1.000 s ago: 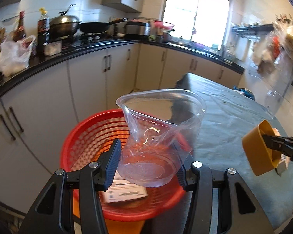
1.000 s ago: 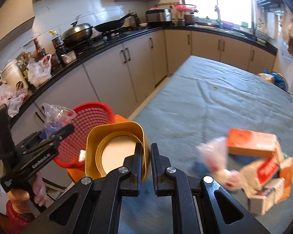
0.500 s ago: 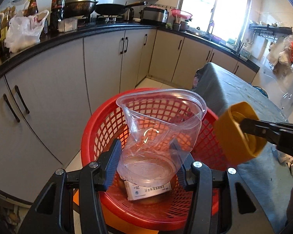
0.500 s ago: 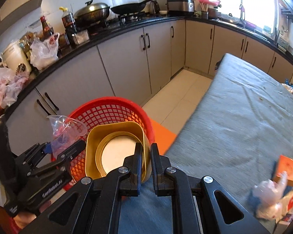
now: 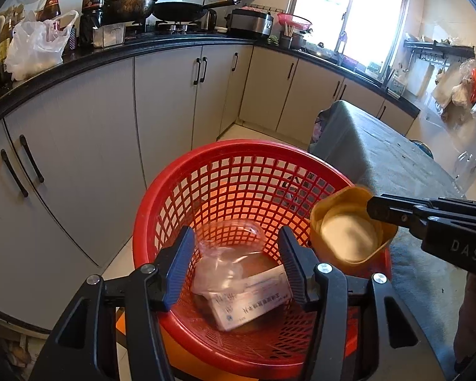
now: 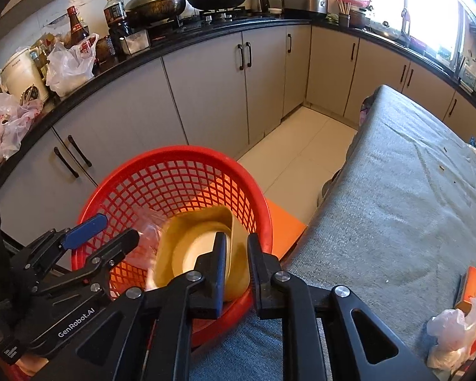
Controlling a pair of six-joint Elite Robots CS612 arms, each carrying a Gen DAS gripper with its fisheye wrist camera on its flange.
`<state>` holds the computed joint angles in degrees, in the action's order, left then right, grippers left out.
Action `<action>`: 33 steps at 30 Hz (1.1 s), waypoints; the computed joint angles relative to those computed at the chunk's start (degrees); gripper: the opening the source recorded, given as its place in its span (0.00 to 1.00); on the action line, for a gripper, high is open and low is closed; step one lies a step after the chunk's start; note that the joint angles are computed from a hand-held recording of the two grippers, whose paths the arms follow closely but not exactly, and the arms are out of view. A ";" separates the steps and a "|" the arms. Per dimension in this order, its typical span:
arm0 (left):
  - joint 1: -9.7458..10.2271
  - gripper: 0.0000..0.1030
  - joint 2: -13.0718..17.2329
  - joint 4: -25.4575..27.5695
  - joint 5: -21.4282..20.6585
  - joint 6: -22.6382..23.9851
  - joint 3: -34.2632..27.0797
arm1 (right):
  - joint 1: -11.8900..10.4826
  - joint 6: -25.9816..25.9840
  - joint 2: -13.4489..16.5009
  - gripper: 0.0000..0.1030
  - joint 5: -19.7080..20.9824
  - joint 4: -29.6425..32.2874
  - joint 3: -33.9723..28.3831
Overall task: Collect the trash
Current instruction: 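Open the left tool and right tool to drop cup and lid into basket, then move both open tools back toward the remaining trash on the table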
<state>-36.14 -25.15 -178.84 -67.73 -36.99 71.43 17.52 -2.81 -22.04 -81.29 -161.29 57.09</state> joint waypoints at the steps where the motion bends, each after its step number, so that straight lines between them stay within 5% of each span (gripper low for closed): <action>1: -0.05 0.52 -0.03 -0.11 0.02 0.07 0.03 | -0.05 0.10 -0.19 0.18 0.18 -0.34 0.33; 24: -2.34 0.54 -1.63 -2.98 1.90 3.47 0.94 | -3.02 6.03 -7.89 0.20 4.14 -10.92 15.09; 33: -4.10 0.55 -1.14 -2.07 0.75 7.25 -1.64 | -6.01 9.92 -11.26 0.20 4.72 -17.24 23.20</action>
<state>-40.24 -26.29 -180.91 -66.98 -29.74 69.79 11.51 7.11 -33.30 -76.56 -178.53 80.29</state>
